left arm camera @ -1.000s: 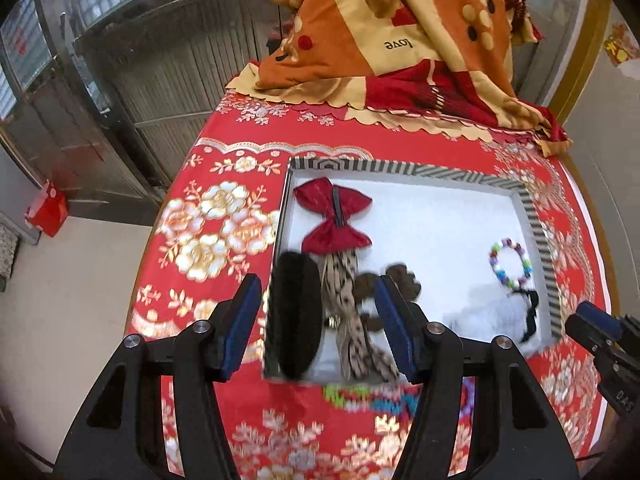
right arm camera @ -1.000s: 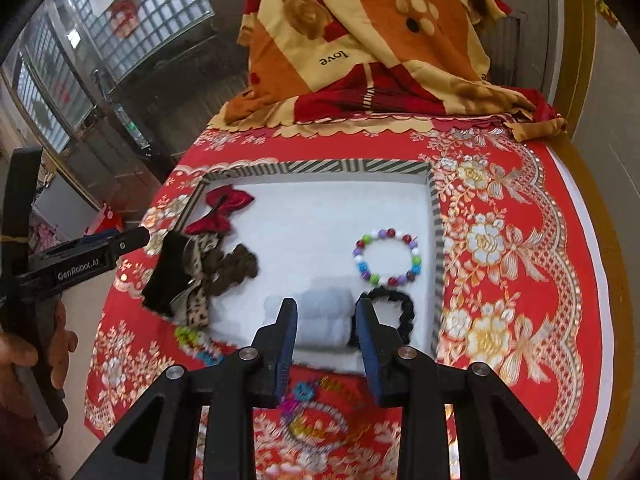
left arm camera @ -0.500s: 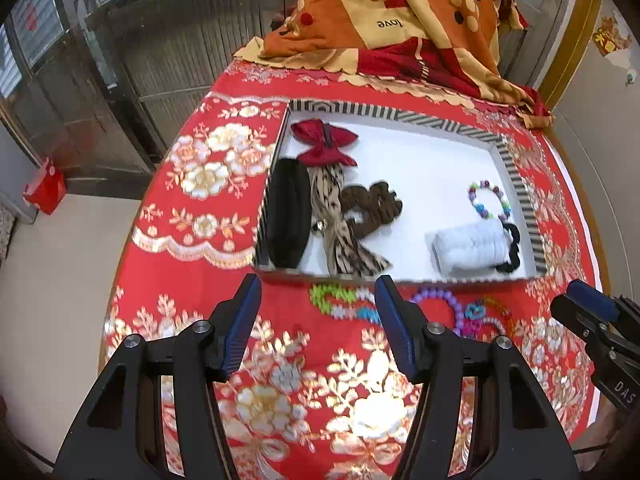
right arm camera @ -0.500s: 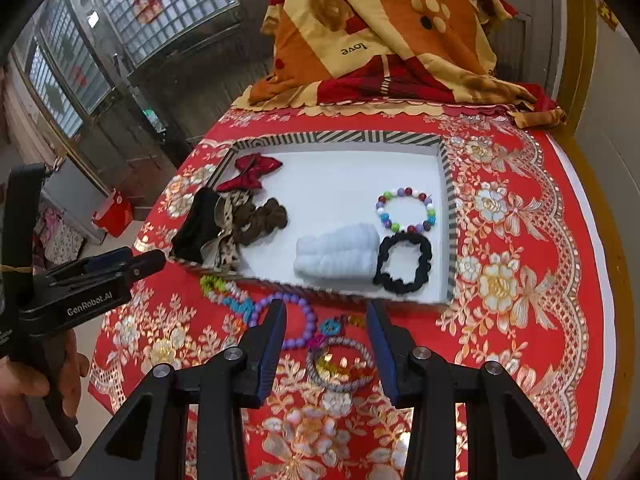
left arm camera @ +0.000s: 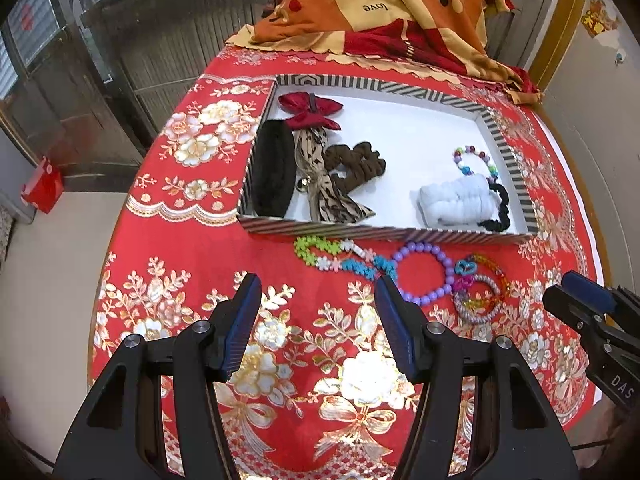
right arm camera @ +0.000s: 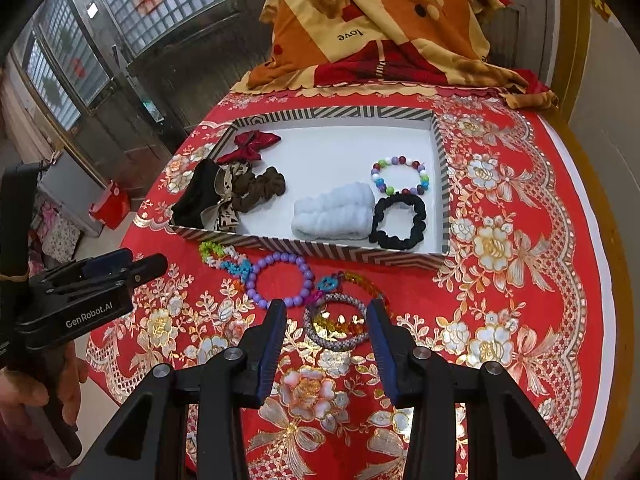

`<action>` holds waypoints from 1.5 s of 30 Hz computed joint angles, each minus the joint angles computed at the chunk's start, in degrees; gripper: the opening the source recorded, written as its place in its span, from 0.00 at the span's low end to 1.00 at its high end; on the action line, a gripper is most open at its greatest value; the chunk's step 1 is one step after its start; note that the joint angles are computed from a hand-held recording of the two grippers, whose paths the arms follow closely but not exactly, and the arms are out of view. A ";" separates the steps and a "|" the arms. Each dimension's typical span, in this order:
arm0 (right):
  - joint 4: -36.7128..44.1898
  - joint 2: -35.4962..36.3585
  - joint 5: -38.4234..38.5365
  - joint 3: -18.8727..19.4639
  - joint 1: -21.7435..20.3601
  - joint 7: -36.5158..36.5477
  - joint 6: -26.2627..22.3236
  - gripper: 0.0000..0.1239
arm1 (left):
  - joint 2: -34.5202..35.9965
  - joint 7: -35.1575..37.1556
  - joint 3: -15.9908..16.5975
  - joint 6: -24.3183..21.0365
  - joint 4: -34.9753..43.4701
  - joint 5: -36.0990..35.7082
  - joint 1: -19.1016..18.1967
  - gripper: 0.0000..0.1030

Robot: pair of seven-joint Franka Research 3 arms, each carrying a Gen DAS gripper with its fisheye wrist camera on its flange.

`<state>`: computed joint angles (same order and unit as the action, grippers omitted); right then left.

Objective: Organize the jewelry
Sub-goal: 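Move both tools back over the remaining bracelets on the cloth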

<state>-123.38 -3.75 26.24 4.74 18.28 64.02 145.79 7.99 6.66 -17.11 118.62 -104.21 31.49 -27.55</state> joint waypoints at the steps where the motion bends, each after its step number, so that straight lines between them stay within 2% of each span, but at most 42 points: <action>1: -0.08 -0.07 -0.19 0.01 -0.01 0.09 -0.04 0.32 | 0.16 0.09 -0.05 -0.03 0.12 -0.07 -0.06 0.57; 25: 0.63 1.12 -2.27 -0.04 -0.40 1.86 -0.71 0.32 | 1.40 1.24 0.20 0.02 0.80 -1.56 -0.20 0.57; 35: 0.27 2.30 -4.25 -0.64 -1.53 3.54 -1.63 0.32 | -1.89 1.18 0.35 4.92 -5.14 -5.81 1.82 0.57; 45: 1.60 5.50 -2.49 -0.83 -2.42 1.78 -1.99 0.32 | -3.20 1.97 0.30 7.18 -9.17 -10.17 3.69 0.57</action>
<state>-121.78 1.75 23.75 3.91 15.86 65.80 143.80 4.79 8.63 -16.81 125.80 -113.38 21.33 -23.86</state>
